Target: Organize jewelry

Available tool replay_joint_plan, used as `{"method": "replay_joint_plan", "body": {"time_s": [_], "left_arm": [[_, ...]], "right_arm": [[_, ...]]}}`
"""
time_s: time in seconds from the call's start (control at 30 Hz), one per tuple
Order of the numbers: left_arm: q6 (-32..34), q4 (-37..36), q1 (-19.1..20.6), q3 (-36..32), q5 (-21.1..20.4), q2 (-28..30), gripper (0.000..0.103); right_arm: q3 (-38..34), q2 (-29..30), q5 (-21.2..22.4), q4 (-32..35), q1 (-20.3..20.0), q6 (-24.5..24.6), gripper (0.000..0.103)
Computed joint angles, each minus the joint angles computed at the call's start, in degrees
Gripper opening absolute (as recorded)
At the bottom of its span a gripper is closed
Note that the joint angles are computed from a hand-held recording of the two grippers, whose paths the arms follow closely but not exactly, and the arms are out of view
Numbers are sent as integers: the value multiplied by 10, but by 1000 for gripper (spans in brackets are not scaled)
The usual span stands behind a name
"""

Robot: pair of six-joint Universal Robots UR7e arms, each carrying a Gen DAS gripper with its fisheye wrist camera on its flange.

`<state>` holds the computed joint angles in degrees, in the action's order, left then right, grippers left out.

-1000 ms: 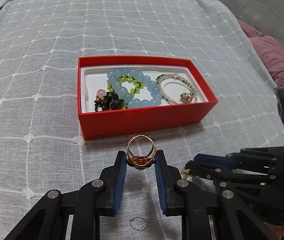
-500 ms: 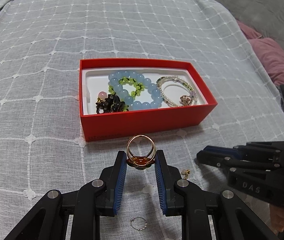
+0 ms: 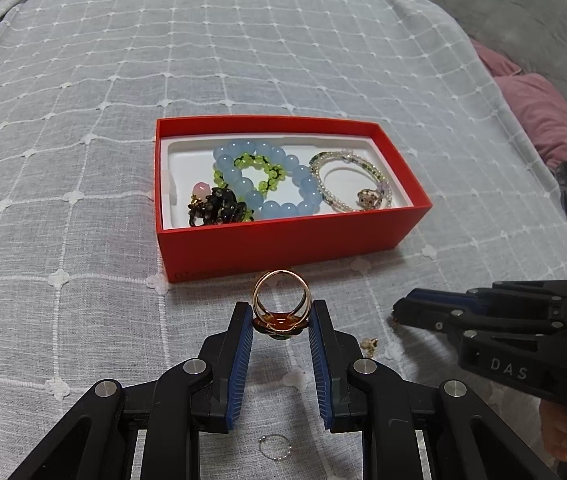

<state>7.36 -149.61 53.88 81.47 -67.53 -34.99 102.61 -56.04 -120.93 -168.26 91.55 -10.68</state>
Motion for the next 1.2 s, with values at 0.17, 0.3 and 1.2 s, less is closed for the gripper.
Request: {"method": "replay_joint_plan", "body": {"time_s": [0.17, 0.3, 1.2], "left_arm": [[1, 0, 0, 0, 2, 1, 23], [1, -1, 0, 0, 3, 1, 23], [11, -35, 0, 11, -18, -9, 23]], "right_arm": [[-8, 16, -27, -7, 8, -12, 14], [-11, 26, -45, -20, 13, -31, 13], [15, -28, 3, -43, 15, -38, 9]]}}
